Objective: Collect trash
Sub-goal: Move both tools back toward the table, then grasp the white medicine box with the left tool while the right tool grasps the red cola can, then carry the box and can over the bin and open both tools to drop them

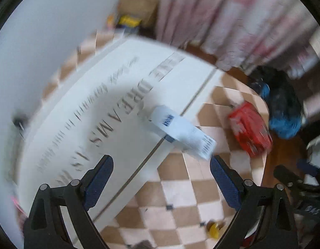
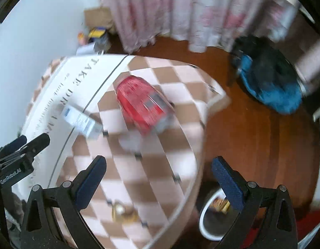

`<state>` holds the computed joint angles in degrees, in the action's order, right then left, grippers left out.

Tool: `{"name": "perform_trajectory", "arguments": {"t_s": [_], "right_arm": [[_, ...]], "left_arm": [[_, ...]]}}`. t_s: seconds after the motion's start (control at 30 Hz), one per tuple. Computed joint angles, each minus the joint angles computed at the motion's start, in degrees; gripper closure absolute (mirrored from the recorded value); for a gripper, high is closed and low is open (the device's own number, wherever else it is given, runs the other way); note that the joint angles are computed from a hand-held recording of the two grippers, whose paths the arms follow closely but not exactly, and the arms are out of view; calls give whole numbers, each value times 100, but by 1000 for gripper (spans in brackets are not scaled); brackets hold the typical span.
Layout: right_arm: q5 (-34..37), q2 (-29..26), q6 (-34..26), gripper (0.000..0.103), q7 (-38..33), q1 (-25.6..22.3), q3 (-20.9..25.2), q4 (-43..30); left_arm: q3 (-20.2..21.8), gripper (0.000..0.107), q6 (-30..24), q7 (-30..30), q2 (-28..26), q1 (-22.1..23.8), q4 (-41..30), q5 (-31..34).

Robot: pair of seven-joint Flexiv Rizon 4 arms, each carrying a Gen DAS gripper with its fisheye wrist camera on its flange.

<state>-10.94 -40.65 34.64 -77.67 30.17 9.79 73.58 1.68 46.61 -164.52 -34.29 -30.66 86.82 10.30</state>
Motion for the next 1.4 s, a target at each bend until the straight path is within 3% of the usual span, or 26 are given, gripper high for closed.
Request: {"name": "perform_trajectory", "arguments": {"t_s": [0.17,0.27,0.3,0.33,0.37,0.43,0.57,0.7,0.83,1.17,1.4], "right_arm": [[-100,-1163,-1092,0,-311,220,-97,-1630],[54,-1662,-1642,0,-524,262,-102,-2433],[102,-1794,-1778,0,-582,278,-111,-2642],[147,-1884,-1880,0,-620,290,-128,-2785],[195,-1983,-1985,0,-667,300,-136,-2944],[263,-2170,-2142,0,-743,336,-171,-3238],[314,-2248,-2012,4,-805,409,-277,-3305],[343,-1976,-1544,5,-751,421,-299,-2761],[231,-1539,-808,6,-499,422,-341,-1894],[268,266,1494,8,684,-9,-96,872],[651,1594,2579,9,1021,-618,252,2417]], "left_arm": [[-587,13,1724,171,-398,726,724,-1250],[-821,14,2261,443,-678,903,780,-1811],[-746,13,2242,442,-731,839,709,-1887],[-583,23,2227,402,-743,711,638,-1890],[-481,40,2185,476,-768,629,514,-1858],[-335,58,1814,591,-802,515,291,-1824],[8,66,1074,929,-792,294,-112,-1339],[417,69,-39,1066,-703,-91,-640,-400],[510,72,-663,1096,-515,-320,-799,393],[357,73,-1259,795,-1,-743,-1014,1699],[96,74,-1241,676,81,-1118,-1566,2188]]}}
